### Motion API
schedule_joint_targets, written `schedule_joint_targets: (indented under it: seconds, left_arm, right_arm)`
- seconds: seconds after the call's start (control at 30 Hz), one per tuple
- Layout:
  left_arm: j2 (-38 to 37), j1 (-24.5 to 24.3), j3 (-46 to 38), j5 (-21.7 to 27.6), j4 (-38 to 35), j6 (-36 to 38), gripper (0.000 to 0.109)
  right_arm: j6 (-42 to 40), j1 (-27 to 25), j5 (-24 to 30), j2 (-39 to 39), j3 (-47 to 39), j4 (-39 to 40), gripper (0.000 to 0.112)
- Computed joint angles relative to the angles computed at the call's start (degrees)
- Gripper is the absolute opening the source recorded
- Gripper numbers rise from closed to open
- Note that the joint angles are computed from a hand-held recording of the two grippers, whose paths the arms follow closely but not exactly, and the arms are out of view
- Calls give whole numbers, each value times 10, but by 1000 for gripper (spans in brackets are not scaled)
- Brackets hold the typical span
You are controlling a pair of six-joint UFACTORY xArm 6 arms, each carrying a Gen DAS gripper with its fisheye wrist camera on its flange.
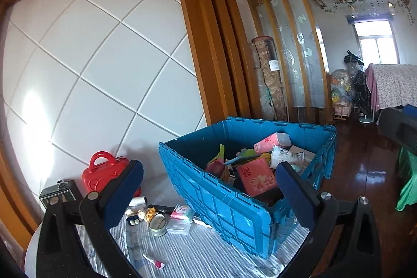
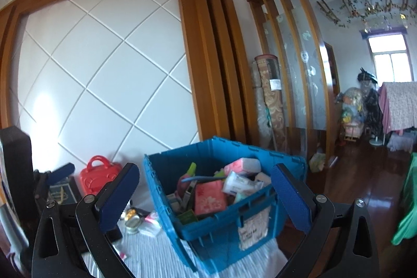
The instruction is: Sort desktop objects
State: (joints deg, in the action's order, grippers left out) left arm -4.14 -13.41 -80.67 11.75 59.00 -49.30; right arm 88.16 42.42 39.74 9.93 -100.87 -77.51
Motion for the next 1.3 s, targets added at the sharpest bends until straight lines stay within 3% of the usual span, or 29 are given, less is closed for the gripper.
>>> schedule_joint_targets:
  seconds: [0.13,0.4,0.57,1.0,1.3]
  left_arm:
    - [-25,-24,18,45,64,-88,103]
    - [-34,-56,15,125,13,-74,103]
    - [-44,-61,23,147,-1,-73,103]
    - [-61,-62,36,168,-32,-45,103]
    - [-80,-53,56,137,-28,-49,103]
  right_arm:
    - [42,-6,-6,-72,98,-20,102]
    - [-9,-5,-4,-123,146,0,102]
    - [-59,-12,-23,-118,148,52,102]
    - [-77,-11,-47,-123,158,77,103]
    - [-84,-5,-47,-123,155,78,103]
